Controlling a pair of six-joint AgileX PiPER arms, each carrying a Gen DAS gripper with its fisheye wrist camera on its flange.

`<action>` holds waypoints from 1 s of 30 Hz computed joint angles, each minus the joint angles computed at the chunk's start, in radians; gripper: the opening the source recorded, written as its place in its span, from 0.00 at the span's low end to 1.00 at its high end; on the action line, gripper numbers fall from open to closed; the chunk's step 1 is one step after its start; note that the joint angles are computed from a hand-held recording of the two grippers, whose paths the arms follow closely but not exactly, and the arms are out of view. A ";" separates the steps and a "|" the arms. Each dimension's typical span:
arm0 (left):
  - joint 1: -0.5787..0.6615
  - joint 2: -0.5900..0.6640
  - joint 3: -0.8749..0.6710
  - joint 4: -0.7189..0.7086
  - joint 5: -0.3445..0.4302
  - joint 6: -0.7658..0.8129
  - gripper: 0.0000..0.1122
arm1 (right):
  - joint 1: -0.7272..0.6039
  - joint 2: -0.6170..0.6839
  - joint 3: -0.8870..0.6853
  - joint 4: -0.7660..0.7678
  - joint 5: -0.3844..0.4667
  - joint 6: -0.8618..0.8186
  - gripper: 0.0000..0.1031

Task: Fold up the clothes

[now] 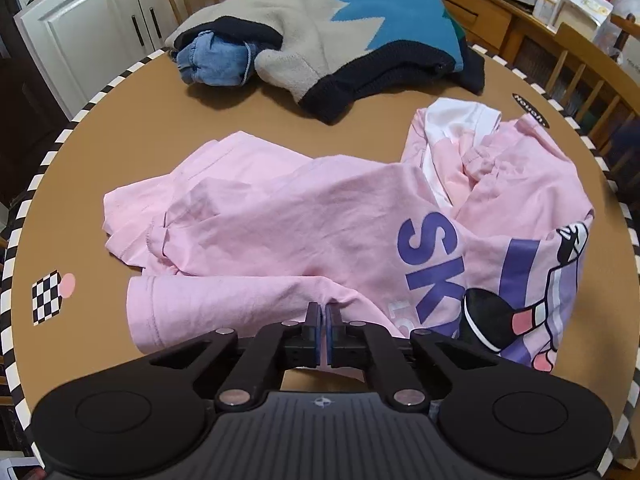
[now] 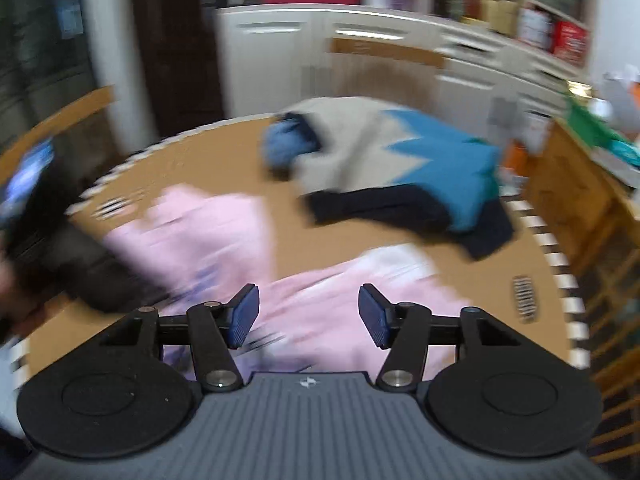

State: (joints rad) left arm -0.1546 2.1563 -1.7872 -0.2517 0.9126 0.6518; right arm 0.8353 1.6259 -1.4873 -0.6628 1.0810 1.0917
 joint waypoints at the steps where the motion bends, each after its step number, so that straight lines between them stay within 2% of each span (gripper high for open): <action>1: -0.004 0.000 0.002 0.008 -0.005 -0.002 0.02 | -0.064 0.007 -0.006 0.020 -0.005 -0.038 0.54; 4: -0.017 -0.011 0.025 0.033 -0.029 -0.009 0.02 | -0.261 0.083 -0.057 0.125 -0.050 -0.153 0.51; 7: -0.025 -0.014 0.021 0.050 -0.024 -0.037 0.02 | -0.430 0.186 -0.123 0.316 -0.099 -0.294 0.48; 10: -0.028 -0.007 -0.006 0.059 0.003 -0.069 0.02 | -0.470 0.306 -0.198 0.385 -0.045 -0.338 0.48; 11: -0.028 -0.006 -0.015 0.058 0.011 -0.074 0.02 | -0.465 0.327 -0.203 0.391 -0.037 -0.336 0.44; 12: -0.028 -0.005 -0.024 0.058 0.019 -0.078 0.02 | -0.459 0.349 -0.207 0.398 -0.030 -0.333 0.31; 13: -0.028 -0.005 -0.032 0.055 0.027 -0.083 0.03 | -0.463 0.345 -0.185 0.419 -0.062 -0.342 0.18; 14: -0.027 -0.007 -0.041 0.050 0.032 -0.086 0.05 | -0.470 0.322 -0.139 0.454 -0.124 -0.359 0.05; 16: -0.030 -0.012 -0.060 0.046 0.034 -0.091 0.10 | -0.472 0.294 -0.091 0.481 -0.203 -0.356 0.05; 18: -0.040 -0.013 -0.082 0.046 0.021 -0.104 0.29 | -0.466 0.247 -0.041 0.483 -0.253 -0.359 0.04; 19: -0.048 -0.010 -0.097 0.050 0.015 -0.115 0.44 | -0.468 0.220 -0.019 0.496 -0.278 -0.364 0.04; 20: -0.060 -0.004 -0.114 0.061 0.009 -0.132 0.50 | -0.476 0.194 -0.002 0.521 -0.305 -0.374 0.04; 25: -0.116 0.040 -0.204 0.114 0.016 -0.183 0.53 | -0.518 0.001 0.122 0.752 -0.496 -0.458 0.04; 30: -0.141 0.028 -0.184 0.144 -0.003 -0.192 0.54 | -0.522 -0.092 0.089 0.848 -0.544 -0.493 0.04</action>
